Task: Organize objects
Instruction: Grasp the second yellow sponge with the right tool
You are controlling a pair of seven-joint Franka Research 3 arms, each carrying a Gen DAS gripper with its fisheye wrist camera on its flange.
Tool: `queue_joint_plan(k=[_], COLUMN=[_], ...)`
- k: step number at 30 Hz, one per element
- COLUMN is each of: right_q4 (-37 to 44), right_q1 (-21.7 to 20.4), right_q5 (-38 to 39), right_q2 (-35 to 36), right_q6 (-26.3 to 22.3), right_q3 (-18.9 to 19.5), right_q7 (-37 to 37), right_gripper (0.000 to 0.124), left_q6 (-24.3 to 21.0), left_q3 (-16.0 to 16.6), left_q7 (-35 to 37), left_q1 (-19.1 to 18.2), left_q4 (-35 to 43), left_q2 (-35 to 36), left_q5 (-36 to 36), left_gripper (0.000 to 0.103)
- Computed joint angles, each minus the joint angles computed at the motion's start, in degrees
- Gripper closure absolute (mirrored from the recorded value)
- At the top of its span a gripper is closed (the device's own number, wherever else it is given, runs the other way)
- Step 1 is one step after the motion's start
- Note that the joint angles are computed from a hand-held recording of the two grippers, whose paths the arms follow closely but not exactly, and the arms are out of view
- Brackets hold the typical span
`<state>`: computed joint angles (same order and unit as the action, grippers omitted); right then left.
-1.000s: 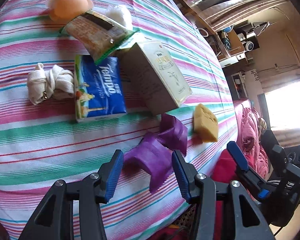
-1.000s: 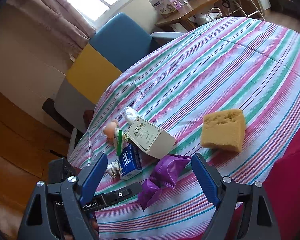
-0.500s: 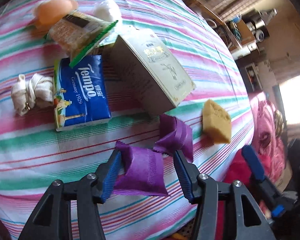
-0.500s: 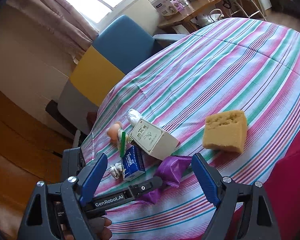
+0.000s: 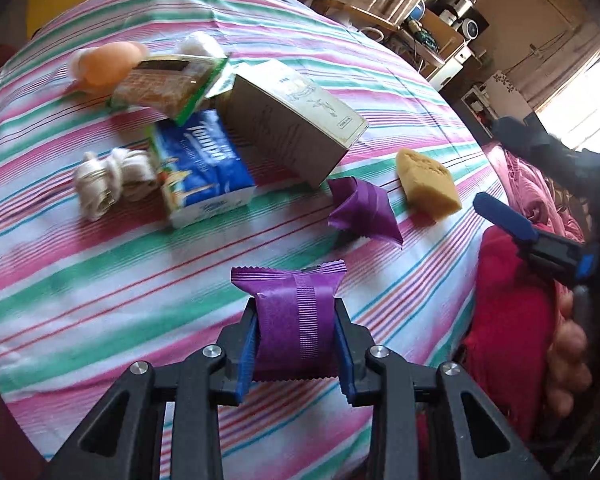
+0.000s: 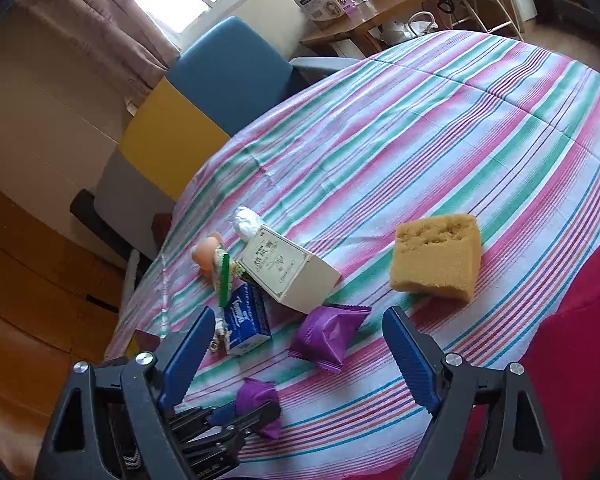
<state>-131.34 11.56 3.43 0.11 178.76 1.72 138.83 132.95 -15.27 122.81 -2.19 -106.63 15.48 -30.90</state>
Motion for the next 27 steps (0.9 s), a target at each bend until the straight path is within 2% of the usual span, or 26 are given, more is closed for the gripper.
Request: queue_joint_plan(k=[3, 5, 8, 11, 15, 17, 20, 27], right_q4=[3.3, 6.1, 12.7, 20.1, 26.9, 29.4, 32.3, 30.2], right_q1=[-1.2, -2.0, -2.7, -3.2, -2.9, -2.3, -1.6, -1.7], right_q5=[-15.2, -21.9, -20.2, -13.1, -8.6, -8.2, -8.4, -8.1], right_q2=[-0.1, -0.2, 2.7, 8.4, 14.6, 16.5, 18.8, 17.6], right_q6=[-8.4, -14.8, -26.7, -36.5, -44.3, -46.8, -51.0, -48.7], right_q3=[-1.3, -1.6, -2.1, -2.8, -4.0, -4.7, -5.7, -6.5], right_q7=[13.2, 18.3, 15.3, 8.2, 4.5, 4.0, 4.2, 4.3], right_gripper=[0.037, 0.037, 0.037, 0.037, 0.042, 0.043, 0.056, 0.06], left_q6=[0.1, -0.2, 0.5, -0.2, -0.6, -1.1, -1.6, -1.2], left_q3=[0.2, 0.9, 1.9, 3.3, 5.6, 6.7, 8.2, 12.3], left_q7=[3.3, 5.4, 8.9, 12.5, 15.4, 16.2, 17.1, 18.1], left_q1=[1.7, 2.5, 2.8, 3.0, 2.7, 2.9, 3.4, 5.8], left_q4=[-2.7, -4.2, -6.4, -8.5, -10.1, -10.4, -11.1, -14.0], left_q2=[-2.8, -4.5, -7.1, -10.0, -12.4, -13.3, -14.5, -18.6], left_q5=[-3.8, -6.3, -10.0, -14.1, -17.8, -18.9, -20.7, -22.2], left_gripper=[0.07, 0.07, 0.07, 0.07, 0.07, 0.07, 0.07, 0.07])
